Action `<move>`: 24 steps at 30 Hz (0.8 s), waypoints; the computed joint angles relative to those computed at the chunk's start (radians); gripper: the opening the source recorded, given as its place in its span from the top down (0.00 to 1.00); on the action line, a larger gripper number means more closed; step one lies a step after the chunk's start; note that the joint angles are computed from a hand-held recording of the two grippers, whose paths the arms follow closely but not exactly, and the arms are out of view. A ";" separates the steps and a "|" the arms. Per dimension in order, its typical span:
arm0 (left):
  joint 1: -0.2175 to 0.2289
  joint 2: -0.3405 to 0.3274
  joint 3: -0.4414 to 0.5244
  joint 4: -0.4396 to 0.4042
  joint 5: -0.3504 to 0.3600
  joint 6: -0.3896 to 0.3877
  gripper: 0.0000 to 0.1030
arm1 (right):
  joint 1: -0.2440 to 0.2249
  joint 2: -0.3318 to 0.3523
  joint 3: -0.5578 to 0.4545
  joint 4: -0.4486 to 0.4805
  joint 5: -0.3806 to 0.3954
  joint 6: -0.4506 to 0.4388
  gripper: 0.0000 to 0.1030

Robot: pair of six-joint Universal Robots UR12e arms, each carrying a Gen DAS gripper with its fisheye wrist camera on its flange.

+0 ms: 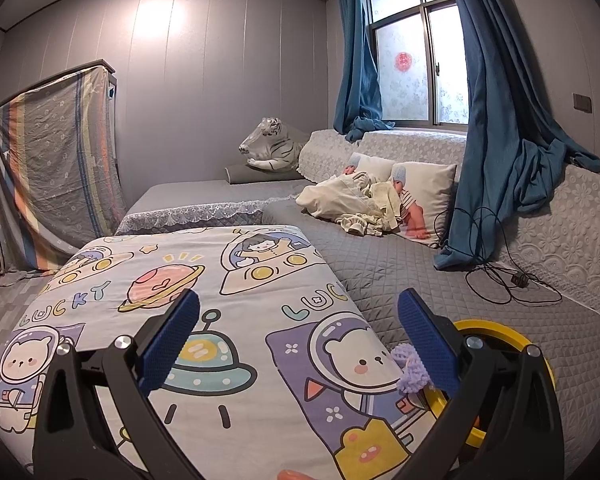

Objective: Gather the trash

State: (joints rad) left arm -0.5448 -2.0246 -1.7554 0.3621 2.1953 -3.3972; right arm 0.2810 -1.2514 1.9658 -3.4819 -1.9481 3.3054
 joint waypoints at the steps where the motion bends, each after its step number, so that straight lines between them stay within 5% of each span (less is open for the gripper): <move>1: 0.001 0.001 -0.001 -0.002 -0.005 -0.003 0.08 | -0.001 0.000 0.000 0.002 0.001 0.002 0.08; 24: 0.001 -0.002 0.004 -0.023 -0.019 -0.006 0.08 | -0.003 0.001 0.000 0.017 -0.001 0.016 0.08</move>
State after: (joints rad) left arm -0.5438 -2.0269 -1.7509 0.3391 2.1759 -3.4035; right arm 0.2782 -1.2504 1.9663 -3.4647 -1.9493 3.3218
